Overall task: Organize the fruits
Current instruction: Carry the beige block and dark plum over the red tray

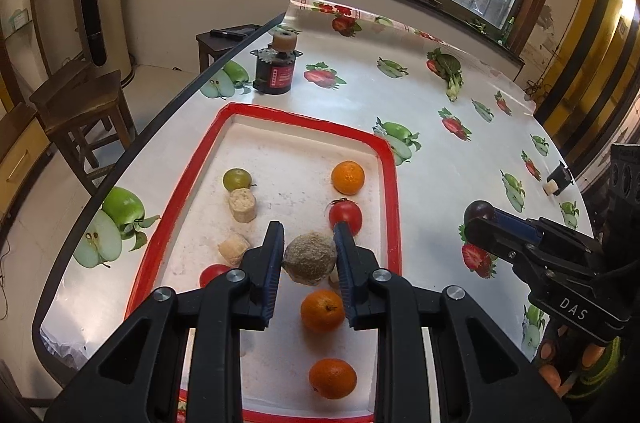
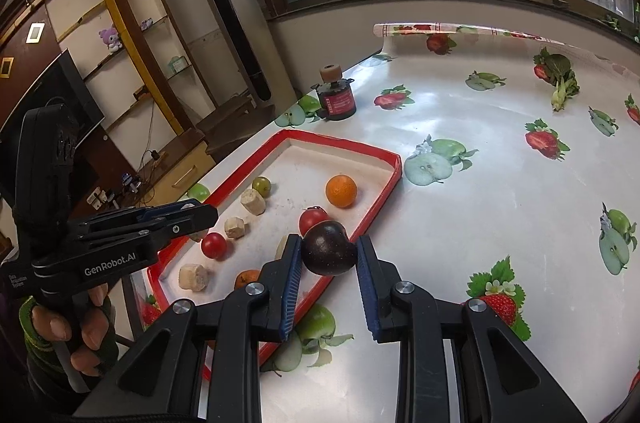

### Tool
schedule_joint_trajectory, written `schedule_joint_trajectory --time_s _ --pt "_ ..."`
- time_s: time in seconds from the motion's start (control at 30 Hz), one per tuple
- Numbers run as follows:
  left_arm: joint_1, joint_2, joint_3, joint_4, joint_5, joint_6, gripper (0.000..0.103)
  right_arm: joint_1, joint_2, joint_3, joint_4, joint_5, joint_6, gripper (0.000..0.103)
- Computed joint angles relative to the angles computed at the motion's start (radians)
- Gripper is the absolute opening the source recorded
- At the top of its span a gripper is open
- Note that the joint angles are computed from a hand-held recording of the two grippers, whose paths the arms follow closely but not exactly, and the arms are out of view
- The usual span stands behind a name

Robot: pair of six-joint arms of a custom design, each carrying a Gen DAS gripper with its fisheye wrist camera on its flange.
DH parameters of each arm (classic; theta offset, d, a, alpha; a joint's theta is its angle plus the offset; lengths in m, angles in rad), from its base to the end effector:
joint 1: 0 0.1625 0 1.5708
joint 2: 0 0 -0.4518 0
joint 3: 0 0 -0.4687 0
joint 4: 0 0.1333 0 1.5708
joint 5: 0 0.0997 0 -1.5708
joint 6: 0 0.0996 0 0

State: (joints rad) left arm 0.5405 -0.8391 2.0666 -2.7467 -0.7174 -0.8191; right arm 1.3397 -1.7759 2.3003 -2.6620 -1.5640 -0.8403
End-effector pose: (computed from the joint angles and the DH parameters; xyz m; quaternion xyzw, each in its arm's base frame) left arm -0.3694 -0.4647 -0.0132 0.1065 0.9038 -0.3162 0.2678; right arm 0.0271 -0.4700 0.3397 0.2889 -0.9156 0.2421 0.1399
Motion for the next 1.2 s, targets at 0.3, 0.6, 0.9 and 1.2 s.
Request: schedule_joint_trajectory --time_s 0.3,0.6,0.9,1.2 --pt "0.055 -0.021 -0.014 0.01 0.007 0.002 0.023 0.046 0.121 -0.066 -0.029 -0.039 0.033 0.028" --pt "0.137 0.025 -0.122 0.078 0.021 0.056 0.023 0.098 0.28 -0.163 -0.073 -0.096 0.079 0.028" --pt "0.205 0.086 -0.215 0.085 0.009 0.104 0.023 0.122 0.408 -0.248 -0.098 -0.141 0.115 0.028" --pt "0.246 0.133 -0.279 0.121 -0.001 0.112 0.023 0.118 0.489 -0.298 -0.097 -0.178 0.142 0.029"
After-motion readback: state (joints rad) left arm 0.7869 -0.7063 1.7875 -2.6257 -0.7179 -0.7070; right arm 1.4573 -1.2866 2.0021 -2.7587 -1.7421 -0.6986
